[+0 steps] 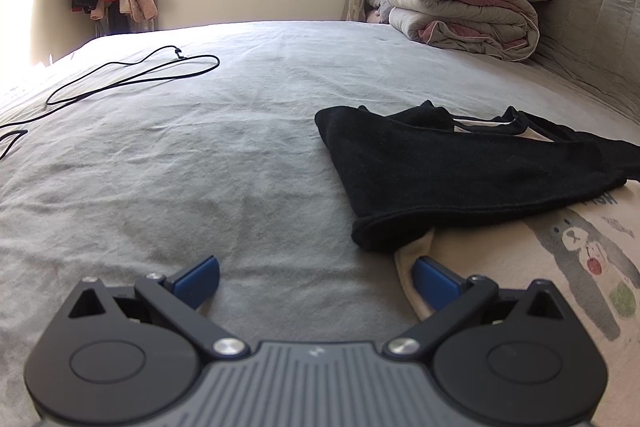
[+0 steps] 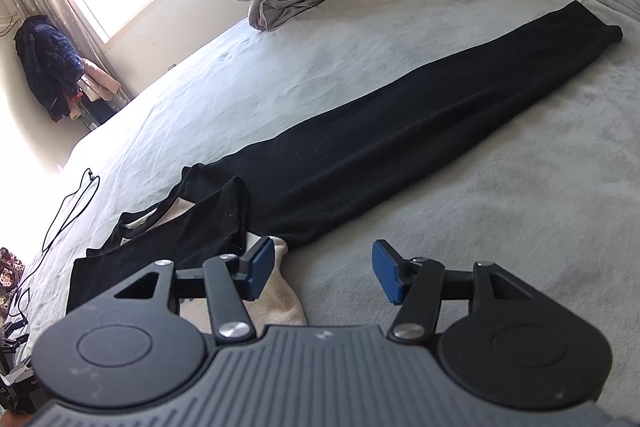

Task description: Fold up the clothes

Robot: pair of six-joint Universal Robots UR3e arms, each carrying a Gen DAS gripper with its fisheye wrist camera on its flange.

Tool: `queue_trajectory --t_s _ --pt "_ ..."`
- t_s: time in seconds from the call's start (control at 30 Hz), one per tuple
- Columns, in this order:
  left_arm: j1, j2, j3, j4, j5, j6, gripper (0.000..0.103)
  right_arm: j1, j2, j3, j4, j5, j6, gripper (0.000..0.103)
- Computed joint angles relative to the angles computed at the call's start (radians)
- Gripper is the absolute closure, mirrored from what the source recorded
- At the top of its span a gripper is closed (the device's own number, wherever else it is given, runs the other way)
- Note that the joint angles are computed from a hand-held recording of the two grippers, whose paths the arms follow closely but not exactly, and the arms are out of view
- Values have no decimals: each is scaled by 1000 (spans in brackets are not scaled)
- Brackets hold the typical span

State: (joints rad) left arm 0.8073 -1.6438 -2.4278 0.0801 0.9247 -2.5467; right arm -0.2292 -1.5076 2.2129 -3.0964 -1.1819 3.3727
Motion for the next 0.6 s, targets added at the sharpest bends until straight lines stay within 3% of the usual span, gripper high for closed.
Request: queue_trajectory --t_s 0.1,0.27,0.6 --pt "-54 -25 -46 165 79 -16 0 13 2 -19 22 -19 -30 44" --pt "26 -2 -2 -20 -35 -9 0 34 33 -25 10 -68 19 44" --pt "8 -3 -11 9 -13 -13 0 126 36 -37 39 -226 167 44"
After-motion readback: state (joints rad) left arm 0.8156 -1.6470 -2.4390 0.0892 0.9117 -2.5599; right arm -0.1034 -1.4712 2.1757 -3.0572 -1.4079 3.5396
